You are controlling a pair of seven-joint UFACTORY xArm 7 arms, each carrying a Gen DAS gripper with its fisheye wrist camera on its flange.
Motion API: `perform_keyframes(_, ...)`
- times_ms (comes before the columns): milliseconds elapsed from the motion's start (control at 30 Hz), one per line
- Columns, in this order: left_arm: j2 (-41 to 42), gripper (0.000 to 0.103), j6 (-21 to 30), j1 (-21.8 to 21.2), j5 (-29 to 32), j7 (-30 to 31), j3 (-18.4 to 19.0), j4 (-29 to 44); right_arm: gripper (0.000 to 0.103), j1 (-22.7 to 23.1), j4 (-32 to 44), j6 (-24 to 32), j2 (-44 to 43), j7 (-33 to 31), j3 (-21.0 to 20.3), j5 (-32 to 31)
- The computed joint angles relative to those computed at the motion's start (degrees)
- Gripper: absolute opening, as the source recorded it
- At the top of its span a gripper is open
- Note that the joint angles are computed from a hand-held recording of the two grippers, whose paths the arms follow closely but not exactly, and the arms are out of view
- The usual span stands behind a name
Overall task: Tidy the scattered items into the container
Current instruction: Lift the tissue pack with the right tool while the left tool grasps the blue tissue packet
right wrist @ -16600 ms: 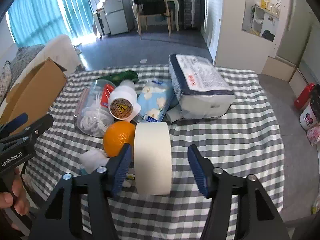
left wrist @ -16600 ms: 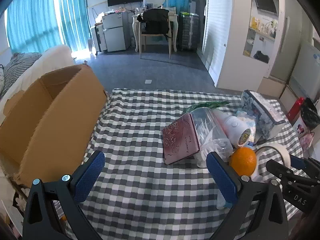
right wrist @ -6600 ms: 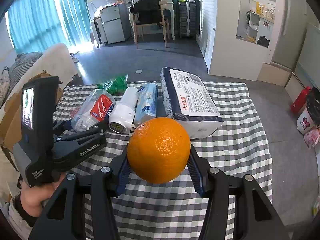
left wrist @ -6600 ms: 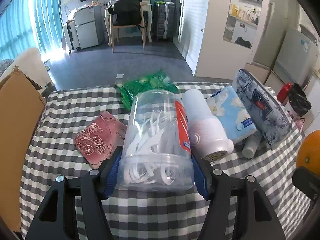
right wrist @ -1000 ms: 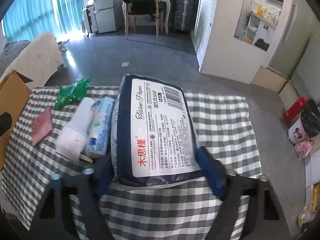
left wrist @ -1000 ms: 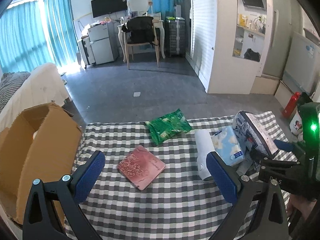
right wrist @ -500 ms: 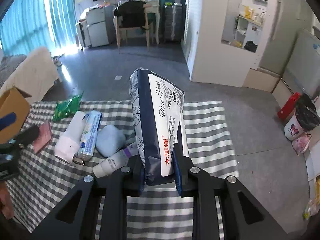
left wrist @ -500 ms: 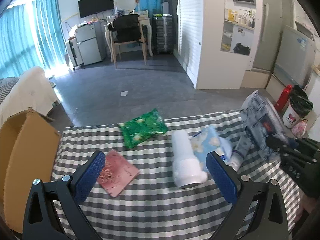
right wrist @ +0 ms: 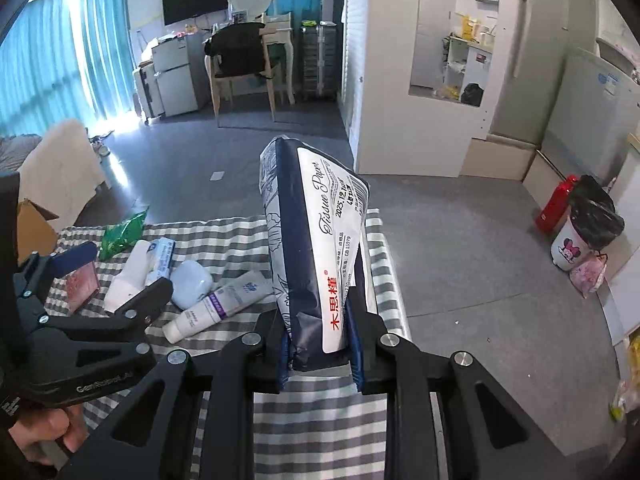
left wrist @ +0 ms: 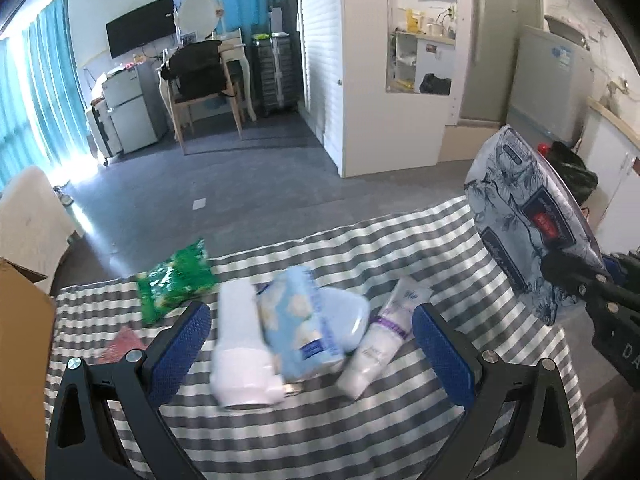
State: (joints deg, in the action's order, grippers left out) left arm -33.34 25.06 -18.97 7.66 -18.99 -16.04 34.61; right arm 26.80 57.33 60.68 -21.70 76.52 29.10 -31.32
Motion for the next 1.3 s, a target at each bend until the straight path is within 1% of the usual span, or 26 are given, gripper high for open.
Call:
perform_keyframes(67,1.2,0.102,0.2,0.9,0.7,-1.0,-0.9,0.7,0.022,0.2,-0.4,-0.1,-0.5,-0.3,-0.3,0.4)
perform_keyframes(133,2.3,0.092,0.8,1.5,1.5,-1.7,-1.4,1.3,0.022,0.1,-0.8,-0.6,-1.0,-0.2,-0.4,0.6)
perform_keyframes(200,3.3,0.085,1.4,1.9,2.2,-2.5,-1.7,1.7,0.022,-0.2,-1.2,-1.1,-1.5,0.4,-0.2,0.4)
perform_keyframes(300,4.3,0.078,2.0,0.9,2.0,-1.3,-0.3,1.6,0.022,-0.6,-1.5,-1.8,-1.7,0.5,-0.2,0.7)
perform_keyframes(333,4.4,0.074,2.1,1.4,2.5,-1.9,-0.7,1.6,0.022,-0.7,-1.7,-2.0,-1.7,0.5,-0.2,0.8)
perform_keyframes(367,4.5,0.072,2.4,1.9,3.2,-2.3,-0.9,1.6,0.022,-0.7,-1.7,-2.2,-1.6,0.4,-0.1,0.8)
perform_keyframes(400,4.8,0.068,2.8,2.0,3.4,-2.5,-0.8,1.6,0.022,-0.8,-1.7,-2.4,-1.5,0.3,-0.1,1.0)
perform_keyframes(433,5.2,0.059,3.0,2.0,3.3,-2.7,-0.8,1.7,0.022,-0.8,-1.7,-2.6,-1.3,0.2,-0.1,1.0)
perform_keyframes(467,5.6,0.055,3.3,1.7,3.1,-2.6,-0.5,1.8,0.022,-0.9,-1.7,-2.6,-1.1,0.2,0.0,0.9)
perform_keyframes(533,5.8,0.042,3.4,-0.3,1.1,-0.4,1.5,1.6,0.022,-0.8,-1.8,-3.0,-0.9,0.2,0.0,1.0)
perform_keyframes(567,6.0,0.039,3.7,-1.3,-0.5,0.7,2.6,1.7,0.022,-0.8,-1.8,-3.3,-0.8,0.3,-0.1,1.0)
perform_keyframes(633,5.9,0.033,3.7,-0.7,0.0,0.4,1.7,1.5,0.022,-0.7,-1.8,-3.5,-0.7,0.3,-0.2,1.1)
perform_keyframes(733,5.0,0.027,3.7,-0.2,0.9,-0.3,0.7,1.2,0.022,-0.6,-1.7,-3.6,-0.6,0.2,-0.1,1.0)
perform_keyframes(833,4.0,0.022,4.4,-1.0,-0.5,0.5,1.8,0.9,0.022,-0.6,-1.4,-3.3,-0.4,0.3,0.0,0.9)
perform_keyframes(900,3.1,0.02,5.0,-0.9,-0.9,0.2,1.8,1.0,0.023,-0.5,-1.3,-3.3,-0.3,0.4,0.0,0.8)
perform_keyframes(1000,1.4,0.019,5.3,-0.9,-1.4,0.7,2.1,0.4,0.023,-0.4,-0.8,-3.1,0.3,0.6,0.3,0.6)
perform_keyframes(1100,-1.0,0.019,5.5,-0.7,-1.7,1.0,2.3,-0.2,0.023,0.0,1.7,0.0,2.0,1.4,2.0,-1.2)
perform_keyframes(1167,-2.6,0.019,6.0,-1.0,-2.3,1.7,2.8,-0.5,0.023,0.8,2.4,-0.3,2.4,1.8,1.8,-1.6)
perform_keyframes(1300,-6.5,0.019,7.5,-0.9,-3.4,3.5,4.0,-0.9,0.023,1.9,4.8,0.9,3.9,2.4,2.2,-3.2)
